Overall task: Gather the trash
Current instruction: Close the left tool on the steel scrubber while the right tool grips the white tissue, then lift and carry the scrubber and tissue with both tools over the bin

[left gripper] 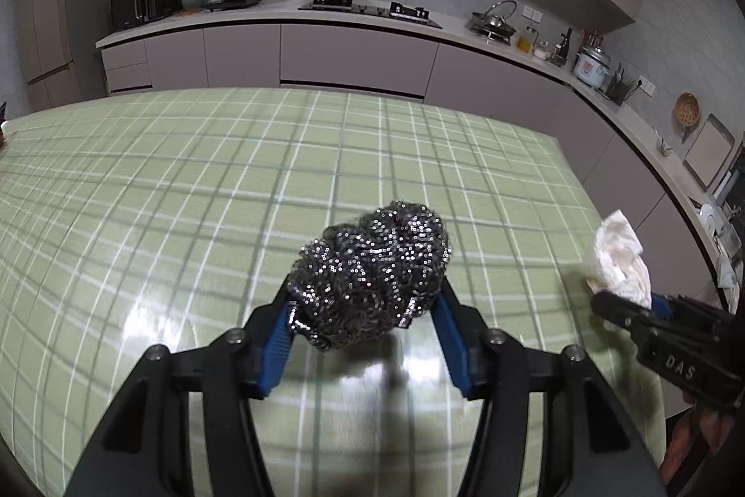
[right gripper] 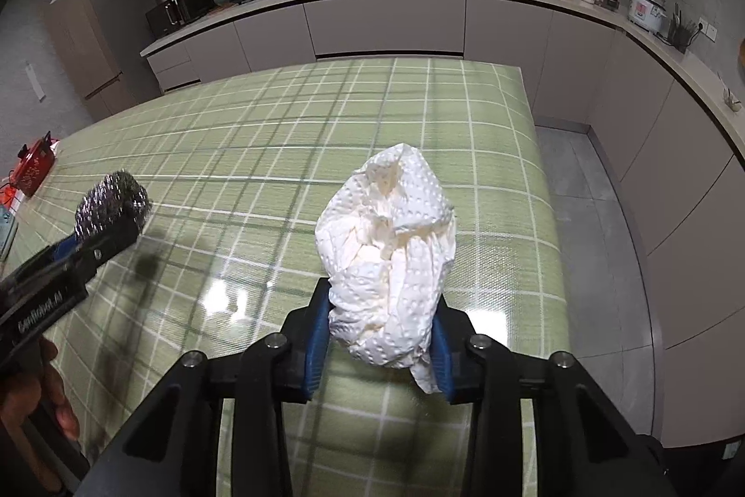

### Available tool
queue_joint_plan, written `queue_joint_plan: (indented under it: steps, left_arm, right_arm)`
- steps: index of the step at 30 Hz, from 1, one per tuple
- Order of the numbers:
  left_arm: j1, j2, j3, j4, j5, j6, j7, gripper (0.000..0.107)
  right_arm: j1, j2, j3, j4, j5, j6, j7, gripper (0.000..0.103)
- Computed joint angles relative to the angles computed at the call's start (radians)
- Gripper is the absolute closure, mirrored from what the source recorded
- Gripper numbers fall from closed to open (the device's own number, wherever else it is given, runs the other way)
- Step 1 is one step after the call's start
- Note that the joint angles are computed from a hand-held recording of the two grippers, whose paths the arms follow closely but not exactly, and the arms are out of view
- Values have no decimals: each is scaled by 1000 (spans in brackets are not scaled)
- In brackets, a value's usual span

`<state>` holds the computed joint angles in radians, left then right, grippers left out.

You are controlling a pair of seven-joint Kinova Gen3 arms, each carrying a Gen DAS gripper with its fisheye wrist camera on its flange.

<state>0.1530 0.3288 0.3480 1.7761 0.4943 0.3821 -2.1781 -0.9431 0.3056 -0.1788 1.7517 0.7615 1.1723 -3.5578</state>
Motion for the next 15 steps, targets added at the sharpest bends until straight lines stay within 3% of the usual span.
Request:
queue_joint_plan:
  steps: [15]
  left_arm:
    - [-17,-126,6,141,128,-18,-99,51]
  right_arm:
    - [-103,-21,-46,-28,7,111,-64,64]
